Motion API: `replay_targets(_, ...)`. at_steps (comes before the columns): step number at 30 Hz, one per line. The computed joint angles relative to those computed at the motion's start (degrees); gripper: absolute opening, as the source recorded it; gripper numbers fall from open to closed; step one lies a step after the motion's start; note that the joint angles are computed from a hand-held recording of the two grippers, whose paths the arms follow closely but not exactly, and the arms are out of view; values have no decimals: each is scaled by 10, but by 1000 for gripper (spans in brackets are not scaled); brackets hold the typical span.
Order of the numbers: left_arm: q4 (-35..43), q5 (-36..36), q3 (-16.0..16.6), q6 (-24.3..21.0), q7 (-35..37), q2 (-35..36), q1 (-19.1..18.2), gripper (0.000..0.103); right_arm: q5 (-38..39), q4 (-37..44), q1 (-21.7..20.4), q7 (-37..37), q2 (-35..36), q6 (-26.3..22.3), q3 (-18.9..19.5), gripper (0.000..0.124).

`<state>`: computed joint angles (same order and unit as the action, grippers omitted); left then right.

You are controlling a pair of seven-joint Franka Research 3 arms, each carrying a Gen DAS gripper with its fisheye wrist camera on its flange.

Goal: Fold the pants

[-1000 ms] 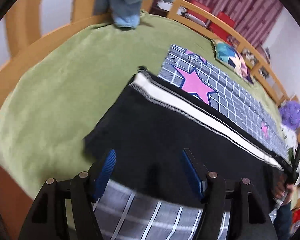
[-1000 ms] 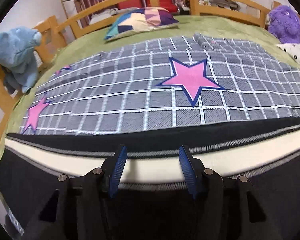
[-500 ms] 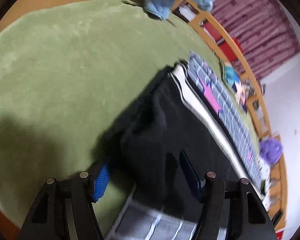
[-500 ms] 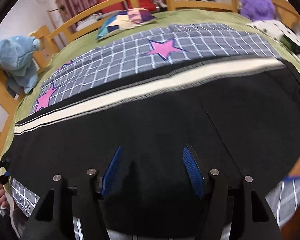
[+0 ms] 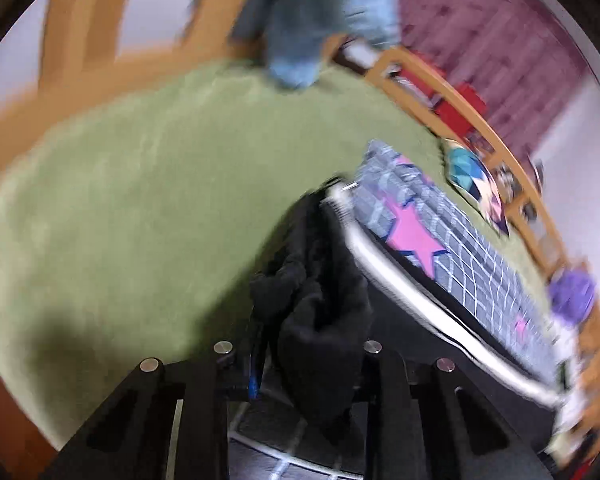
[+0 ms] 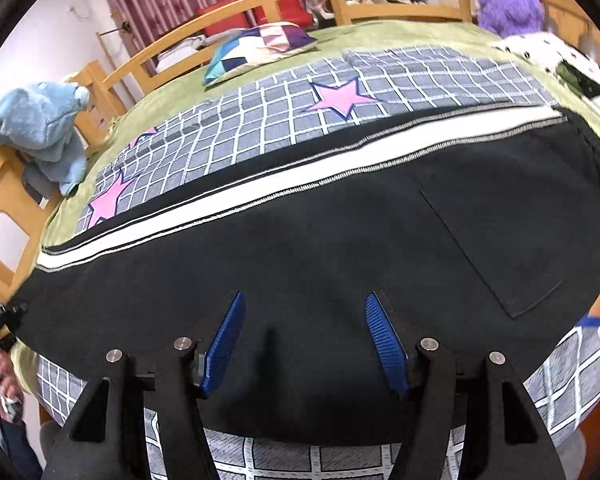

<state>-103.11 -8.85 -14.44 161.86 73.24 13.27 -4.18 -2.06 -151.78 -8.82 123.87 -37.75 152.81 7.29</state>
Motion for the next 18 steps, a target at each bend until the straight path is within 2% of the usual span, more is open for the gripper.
replay_targets(1,4,56,16,0,-19,-10,-24,23,0,2,4,-9,-1,-8,-4,63)
replay_targets(3,12,108,21,-3,-32,-24,-44,22,0,2,9,-25,-5,-19,-12,63)
replay_targets(5,27,106,2,-10,-8,-31,-53,20,-8,-6,-1,-26,-17,-18,-8,63)
replay_targets(7,43,103,-12,-21,15,-32,-67,20,-33,-19,-31,-8,-37,-16,13,63)
replay_targets(9,60,138,-14,-31,4,-28,-96,19,-49,-36,-48,2,-60,-5,21,63)
replay_targets(13,115,176,-36,-64,17,11,-154,19,-65,-82,-69,-20,-119,22,10,63)
replay_targets(16,149,203,-42,-89,9,44,-200,19,-89,-110,-112,-25,-166,12,34,63)
replay_targets(18,162,202,-53,-100,10,67,-224,19,-86,-127,-114,-32,-193,-1,25,63)
